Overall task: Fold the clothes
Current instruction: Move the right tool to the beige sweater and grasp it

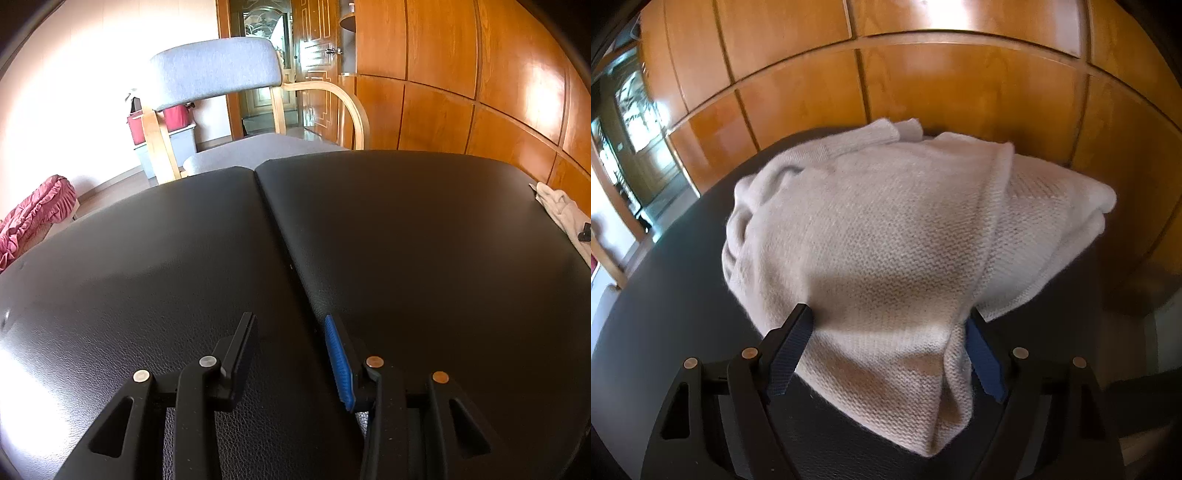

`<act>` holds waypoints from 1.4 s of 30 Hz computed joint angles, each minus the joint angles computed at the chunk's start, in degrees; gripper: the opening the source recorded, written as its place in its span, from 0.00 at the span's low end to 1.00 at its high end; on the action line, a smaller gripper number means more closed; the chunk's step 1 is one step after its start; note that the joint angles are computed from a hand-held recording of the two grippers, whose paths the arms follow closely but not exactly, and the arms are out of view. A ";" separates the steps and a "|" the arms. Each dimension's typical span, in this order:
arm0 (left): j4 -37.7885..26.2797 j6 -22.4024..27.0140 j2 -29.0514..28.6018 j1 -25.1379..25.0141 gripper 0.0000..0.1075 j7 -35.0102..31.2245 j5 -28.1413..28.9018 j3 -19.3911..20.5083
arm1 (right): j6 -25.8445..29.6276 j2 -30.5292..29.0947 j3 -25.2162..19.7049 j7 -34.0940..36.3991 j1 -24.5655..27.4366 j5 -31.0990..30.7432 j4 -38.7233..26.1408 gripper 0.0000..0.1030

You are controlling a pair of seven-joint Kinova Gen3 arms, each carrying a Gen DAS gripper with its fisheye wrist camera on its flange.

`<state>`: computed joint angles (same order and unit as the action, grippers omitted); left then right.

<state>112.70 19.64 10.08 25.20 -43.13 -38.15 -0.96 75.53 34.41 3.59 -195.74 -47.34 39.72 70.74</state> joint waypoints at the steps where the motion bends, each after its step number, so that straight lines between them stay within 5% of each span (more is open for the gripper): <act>1: 0.07 -0.20 -0.06 -0.44 0.35 -0.56 0.60 0.26 | -0.33 0.00 -0.04 0.27 0.14 -0.14 0.09 0.90; 3: 0.04 -0.58 -0.08 -1.47 0.35 -1.99 2.24 0.75 | 0.49 0.93 -0.93 2.81 1.50 -2.34 -1.70 1.00; 7: -0.01 -1.30 -0.02 -3.00 0.35 -5.27 5.93 1.25 | 3.00 3.12 -0.64 6.74 1.97 -4.54 -5.39 1.00; 10: -0.39 -1.58 0.23 -2.99 0.35 -6.47 7.15 0.89 | 0.15 1.39 0.34 2.82 0.46 -3.44 -1.87 0.96; 11: -0.48 -1.47 0.23 -2.73 0.35 -6.56 7.26 0.67 | -0.08 0.87 0.55 0.84 -0.17 -2.79 -0.90 0.89; 13: -0.53 -1.45 0.29 -2.07 0.35 -6.31 6.94 0.16 | -0.41 -0.14 2.03 -3.64 -2.23 -1.75 1.39 0.39; 15: -0.74 -1.47 0.49 -1.85 0.35 -6.45 6.94 -0.03 | -4.27 -2.54 -0.24 -8.14 -1.38 0.81 4.99 0.26; 23: -1.27 -2.48 1.02 -3.03 0.35 -9.60 10.08 0.18 | -8.26 -1.92 -1.66 -9.15 -3.25 4.00 4.20 0.20; 32: -0.15 -5.40 0.25 -6.82 0.35 -17.03 18.20 2.25 | -20.45 2.86 -1.31 -3.01 -7.62 4.00 -3.43 0.19; 35: 0.36 -6.19 -0.53 -7.47 0.35 -21.21 23.73 1.58 | -25.26 4.92 -1.35 0.60 -8.85 2.99 -7.25 0.19; 39: 1.60 -5.32 -2.27 -15.82 0.35 -30.38 31.13 9.15 | -29.99 9.71 -3.84 9.60 -9.18 -1.80 -16.03 0.19; 42: 2.48 -4.46 -3.70 -15.75 0.35 -35.48 32.33 8.94 | -33.46 14.57 -8.66 16.59 -8.34 -4.47 -23.98 0.19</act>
<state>115.18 15.18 6.38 9.45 -78.61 -5.82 7.98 42.07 48.99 -5.06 -179.15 -55.68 35.25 46.75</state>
